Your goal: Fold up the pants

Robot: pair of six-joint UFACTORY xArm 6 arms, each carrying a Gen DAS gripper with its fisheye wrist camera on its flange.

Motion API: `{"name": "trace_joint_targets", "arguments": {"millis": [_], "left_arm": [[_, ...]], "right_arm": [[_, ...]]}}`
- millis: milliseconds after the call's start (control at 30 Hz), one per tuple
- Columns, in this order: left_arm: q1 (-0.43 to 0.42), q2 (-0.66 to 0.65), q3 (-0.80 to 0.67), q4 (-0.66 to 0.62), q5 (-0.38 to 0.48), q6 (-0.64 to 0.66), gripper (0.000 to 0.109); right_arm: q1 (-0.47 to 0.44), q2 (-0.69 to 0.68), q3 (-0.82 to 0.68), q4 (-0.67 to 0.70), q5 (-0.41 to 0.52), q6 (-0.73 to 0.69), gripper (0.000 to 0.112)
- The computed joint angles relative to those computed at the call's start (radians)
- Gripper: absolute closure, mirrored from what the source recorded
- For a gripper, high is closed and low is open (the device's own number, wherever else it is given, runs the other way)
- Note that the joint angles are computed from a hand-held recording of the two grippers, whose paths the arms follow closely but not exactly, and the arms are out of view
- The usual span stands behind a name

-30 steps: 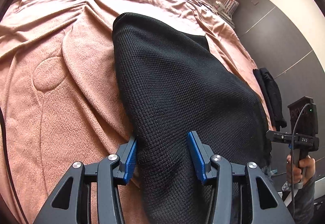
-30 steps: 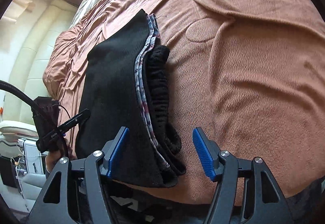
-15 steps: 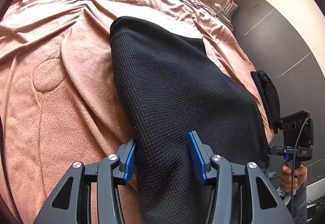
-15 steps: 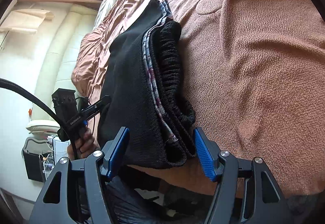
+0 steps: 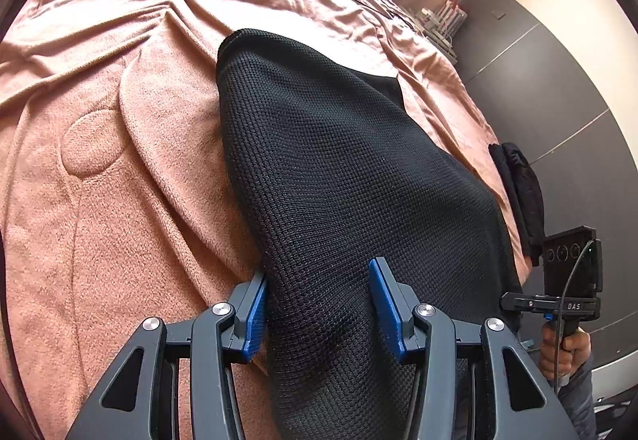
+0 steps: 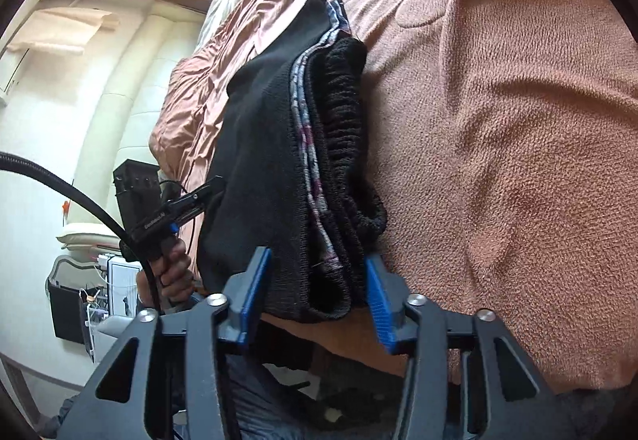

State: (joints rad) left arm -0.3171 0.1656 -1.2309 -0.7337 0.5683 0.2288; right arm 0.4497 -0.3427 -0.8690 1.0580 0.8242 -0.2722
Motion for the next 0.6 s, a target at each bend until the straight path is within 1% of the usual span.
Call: {"name": "trace_joint_targets", "arguments": {"millis": [33,67,133,400,500,600], "left_arm": [[0.001,-0.001,0.000,-0.002,0.001,0.000,0.058],[0.001,-0.002,0.002,0.000,0.001,-0.002,0.058],[0.004,-0.007,0.008,0.003,0.007,-0.004,0.058],[0.029,-0.086,0.095,-0.071,0.062,0.014,0.058],[0.024,-0.135,0.149,-0.088,0.062,0.017,0.058],[0.014,-0.181,0.200,-0.099,0.056,0.012,0.058]], "right_arm": [[0.002,0.006,-0.002,-0.010,-0.002,0.009,0.094],[0.006,0.006,-0.003,-0.016,-0.003,0.010,0.101],[0.027,-0.011,-0.002,-0.041,-0.029,0.015,0.103],[0.142,-0.078,0.035,-0.105,-0.158,0.116,0.105],[0.172,-0.077,0.047,-0.119,-0.212,0.150,0.106],[0.180,-0.116,0.084,-0.136,-0.232,0.179,0.106]]}}
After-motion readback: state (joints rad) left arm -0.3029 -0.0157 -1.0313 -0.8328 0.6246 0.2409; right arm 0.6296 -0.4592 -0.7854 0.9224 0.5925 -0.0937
